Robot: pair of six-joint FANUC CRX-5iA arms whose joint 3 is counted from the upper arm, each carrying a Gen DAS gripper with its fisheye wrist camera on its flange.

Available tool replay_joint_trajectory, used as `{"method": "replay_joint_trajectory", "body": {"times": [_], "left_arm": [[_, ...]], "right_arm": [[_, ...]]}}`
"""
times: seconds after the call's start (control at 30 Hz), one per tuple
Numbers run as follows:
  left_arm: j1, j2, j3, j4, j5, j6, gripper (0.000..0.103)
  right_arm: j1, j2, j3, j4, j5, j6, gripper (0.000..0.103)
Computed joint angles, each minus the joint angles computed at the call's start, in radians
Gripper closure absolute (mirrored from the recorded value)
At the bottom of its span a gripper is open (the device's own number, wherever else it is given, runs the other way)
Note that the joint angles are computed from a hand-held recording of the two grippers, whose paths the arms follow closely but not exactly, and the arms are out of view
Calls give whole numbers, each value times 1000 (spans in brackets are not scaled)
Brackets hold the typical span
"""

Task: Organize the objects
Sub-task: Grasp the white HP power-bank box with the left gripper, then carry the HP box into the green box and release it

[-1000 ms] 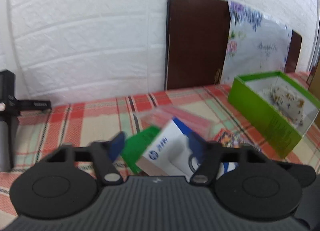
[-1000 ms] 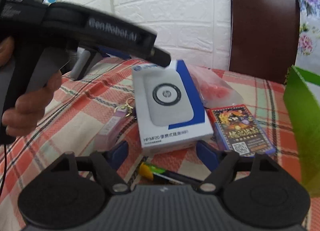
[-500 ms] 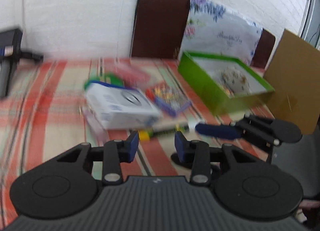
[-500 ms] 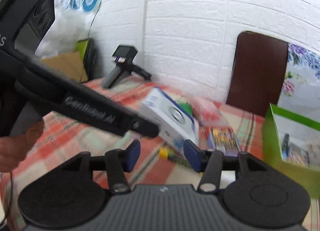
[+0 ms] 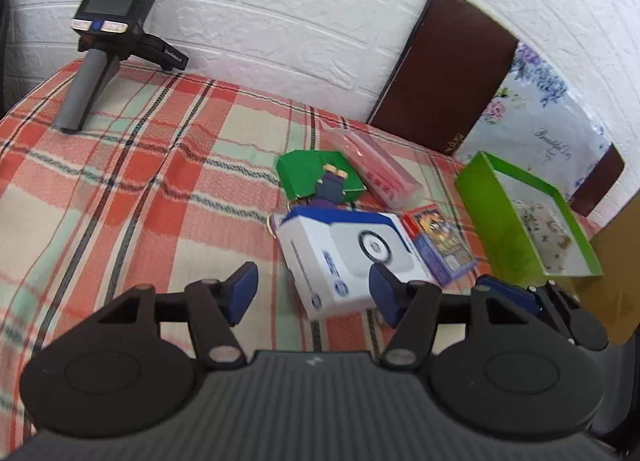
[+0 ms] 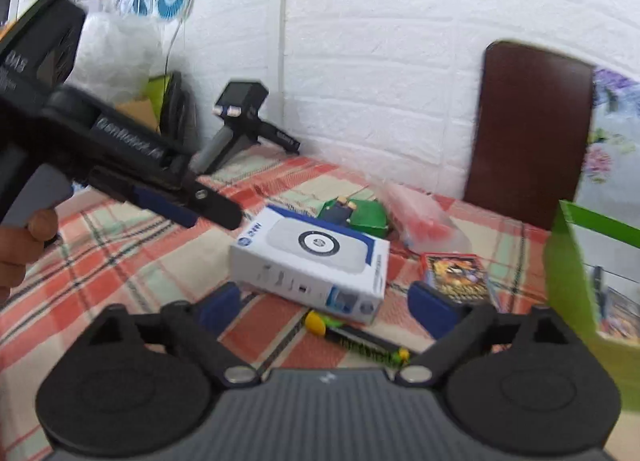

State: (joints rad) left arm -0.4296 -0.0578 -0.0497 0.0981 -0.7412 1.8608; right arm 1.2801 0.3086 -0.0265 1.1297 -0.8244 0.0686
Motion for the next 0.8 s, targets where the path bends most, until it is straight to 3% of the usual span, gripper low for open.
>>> {"method": "replay_joint_trajectory", "body": {"times": [0.17,0.27,0.37,0.53,0.67,0.8], "left_arm": [[1,77,56,-5,-25,-10,40],[15,70,21,73,6,-44,54],[-16,40,38,-33,-15,41,55],[-41,-83,-64,-7,23,77,55],[-105,-115,-100,14,3,75,54],[-184,-62,-94,73,-10,9,54]], "right_arm": [[-65,75,111,-189,49,138,5],[-92,90,136,-279,129,182,8],[-73,98,140,-223,99,123,17],[-4,31,49,-55,40,19,18],[75,-48,-28,-73,-47,9,18],[164,-123,-102,-142,-187,-56,18]]}}
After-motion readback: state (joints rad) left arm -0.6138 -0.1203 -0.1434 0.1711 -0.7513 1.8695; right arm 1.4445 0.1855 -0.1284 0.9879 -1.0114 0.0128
